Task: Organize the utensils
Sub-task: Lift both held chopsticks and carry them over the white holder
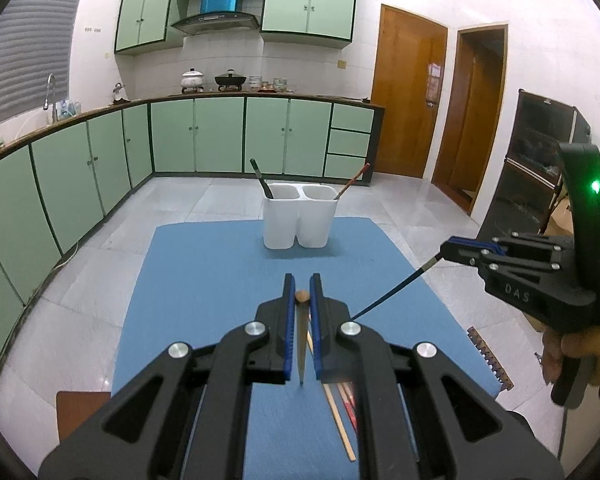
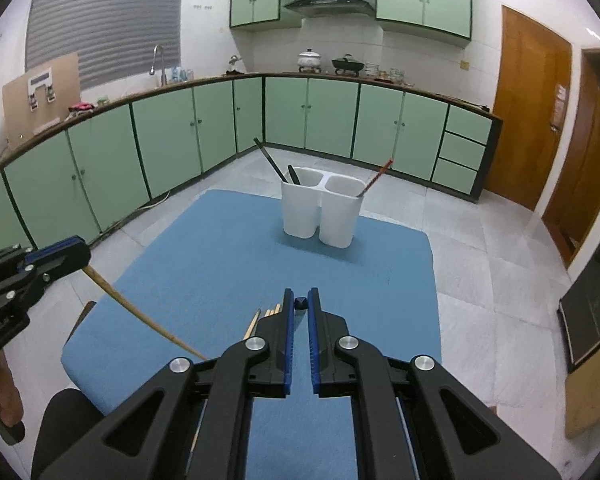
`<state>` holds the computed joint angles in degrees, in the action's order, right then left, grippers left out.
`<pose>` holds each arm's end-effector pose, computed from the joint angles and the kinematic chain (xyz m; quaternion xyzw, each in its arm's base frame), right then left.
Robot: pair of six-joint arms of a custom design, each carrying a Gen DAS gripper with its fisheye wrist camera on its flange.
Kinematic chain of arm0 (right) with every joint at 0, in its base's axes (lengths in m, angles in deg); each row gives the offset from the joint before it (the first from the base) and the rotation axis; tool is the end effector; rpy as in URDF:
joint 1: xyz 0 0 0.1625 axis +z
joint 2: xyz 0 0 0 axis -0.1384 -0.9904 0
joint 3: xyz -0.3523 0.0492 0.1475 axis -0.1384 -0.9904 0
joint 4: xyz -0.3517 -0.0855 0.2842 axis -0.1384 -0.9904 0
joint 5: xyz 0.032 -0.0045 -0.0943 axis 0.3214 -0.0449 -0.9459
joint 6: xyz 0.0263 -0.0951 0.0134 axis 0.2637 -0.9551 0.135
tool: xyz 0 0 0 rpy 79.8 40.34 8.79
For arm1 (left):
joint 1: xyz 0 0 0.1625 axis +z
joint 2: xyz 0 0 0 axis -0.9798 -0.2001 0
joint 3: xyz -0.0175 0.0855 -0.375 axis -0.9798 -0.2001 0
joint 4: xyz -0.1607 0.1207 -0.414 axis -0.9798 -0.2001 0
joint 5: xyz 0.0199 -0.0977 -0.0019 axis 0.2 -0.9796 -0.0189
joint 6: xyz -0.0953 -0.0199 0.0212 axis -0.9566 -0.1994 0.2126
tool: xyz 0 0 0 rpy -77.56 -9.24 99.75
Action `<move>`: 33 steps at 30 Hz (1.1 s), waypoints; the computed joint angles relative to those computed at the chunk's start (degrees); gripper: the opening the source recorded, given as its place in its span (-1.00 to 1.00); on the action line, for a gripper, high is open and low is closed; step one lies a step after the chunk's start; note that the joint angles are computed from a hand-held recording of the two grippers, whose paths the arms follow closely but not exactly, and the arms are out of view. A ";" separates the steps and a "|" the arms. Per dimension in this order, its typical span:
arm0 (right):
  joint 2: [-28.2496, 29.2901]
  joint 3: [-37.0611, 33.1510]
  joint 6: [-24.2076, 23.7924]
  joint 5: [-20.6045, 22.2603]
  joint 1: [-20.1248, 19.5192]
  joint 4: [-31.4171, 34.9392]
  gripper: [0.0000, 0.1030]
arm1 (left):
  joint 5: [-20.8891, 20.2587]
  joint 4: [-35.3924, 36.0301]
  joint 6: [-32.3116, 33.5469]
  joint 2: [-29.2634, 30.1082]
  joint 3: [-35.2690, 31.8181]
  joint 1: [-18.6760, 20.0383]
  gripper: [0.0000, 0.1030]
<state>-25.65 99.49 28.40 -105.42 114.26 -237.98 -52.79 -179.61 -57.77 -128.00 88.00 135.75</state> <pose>0.2752 -0.6936 0.2438 0.1797 -0.8284 0.3970 0.3518 -0.2618 -0.7323 0.2382 0.3678 0.8417 -0.3541 0.1757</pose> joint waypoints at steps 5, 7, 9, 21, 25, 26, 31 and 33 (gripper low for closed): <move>1.81 -5.54 -0.11 0.03 -0.18 6.05 -0.87 | -0.72 3.49 0.12 2.13 -4.45 0.53 -0.88; 2.32 -7.31 0.67 0.00 -0.17 8.48 -0.87 | -0.96 4.75 0.27 3.13 -6.57 0.70 -0.88; 3.02 -9.70 1.96 0.09 -0.14 11.71 -0.87 | -1.15 5.88 0.35 3.93 -8.43 0.74 -0.88; 3.76 -14.32 3.88 -0.67 0.84 18.33 -0.88 | -2.71 13.19 -1.49 6.07 -16.09 0.90 -0.88; 3.28 -15.59 3.68 -1.04 1.62 18.98 -0.88 | -2.53 13.48 -0.44 6.71 -18.27 0.29 -0.88; 3.20 -16.25 3.95 -0.89 1.83 19.52 -0.88 | -2.51 13.73 -0.16 7.30 -19.33 0.09 -0.88; 4.09 -21.15 4.67 -0.48 2.73 22.69 -0.88 | -3.50 15.61 0.61 10.88 -26.48 -0.94 -0.88; 5.41 -24.49 4.49 -0.72 3.00 23.95 -0.88 | -4.38 16.71 0.80 13.16 -30.54 -1.17 -0.88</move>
<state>-20.24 75.00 32.89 -106.14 117.26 -214.04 -57.17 -162.91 -56.97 -114.83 57.46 134.58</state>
